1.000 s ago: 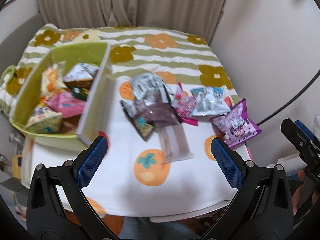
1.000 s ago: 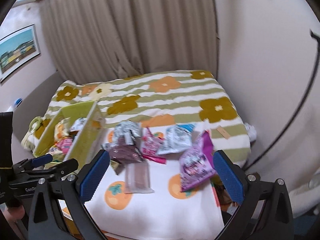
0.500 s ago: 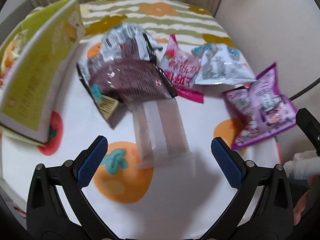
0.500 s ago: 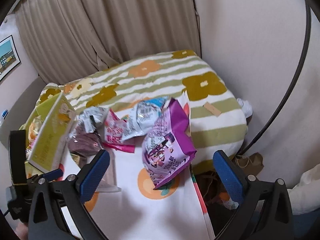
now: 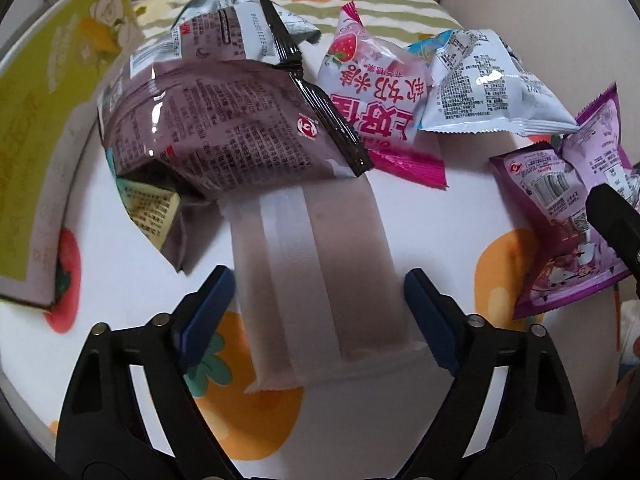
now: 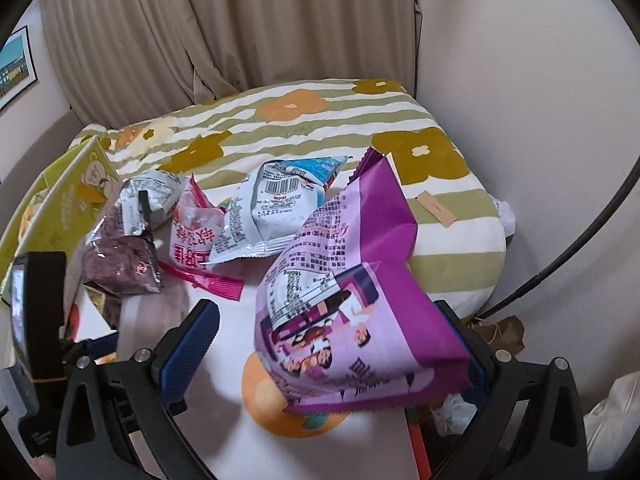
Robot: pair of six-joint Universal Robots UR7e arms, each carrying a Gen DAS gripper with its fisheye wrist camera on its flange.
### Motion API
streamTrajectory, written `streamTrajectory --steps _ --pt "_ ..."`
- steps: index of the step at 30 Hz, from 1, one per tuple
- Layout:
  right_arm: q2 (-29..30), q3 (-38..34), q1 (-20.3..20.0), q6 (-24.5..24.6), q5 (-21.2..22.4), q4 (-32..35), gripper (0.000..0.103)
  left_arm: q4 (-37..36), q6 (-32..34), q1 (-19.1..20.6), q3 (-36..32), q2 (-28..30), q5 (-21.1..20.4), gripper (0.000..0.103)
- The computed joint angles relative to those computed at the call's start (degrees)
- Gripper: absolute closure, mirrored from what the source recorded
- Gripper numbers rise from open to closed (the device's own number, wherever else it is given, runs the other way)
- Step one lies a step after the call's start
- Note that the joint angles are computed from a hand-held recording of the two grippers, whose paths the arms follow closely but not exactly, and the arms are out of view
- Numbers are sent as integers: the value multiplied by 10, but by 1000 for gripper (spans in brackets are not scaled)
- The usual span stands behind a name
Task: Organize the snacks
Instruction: 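Grasp the translucent cake bar with left tool while right tool grasps purple bag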
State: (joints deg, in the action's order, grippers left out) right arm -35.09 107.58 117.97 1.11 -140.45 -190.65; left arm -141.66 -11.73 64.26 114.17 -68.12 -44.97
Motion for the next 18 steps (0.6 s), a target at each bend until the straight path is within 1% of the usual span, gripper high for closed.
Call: streamTrajectory --steps 2,3,4,9,12,15,18 --pt "5 -4 1 -5 -8 -1 0 -4 7 0 -1 1 1 28" --pt "7 -5 1 -9 -11 -3 0 -5 13 -1 0 1 -2 33" --pt "9 -6 1 -13 -14 -5 0 -4 17 -2 -1 1 -2 36" --pt "18 -14 4 -23 -32 -2 1 14 25 -3 -12 2 -16 39" --pt "24 -17 7 -33 -42 -9 2 28 32 -2 -6 -13 -23 39" --pt "29 -21 8 -37 -49 -8 8 50 31 -1 -7 -23 -37 39" --pt "34 -21 9 -40 -55 -12 15 57 33 0 -1 -32 -46 39"
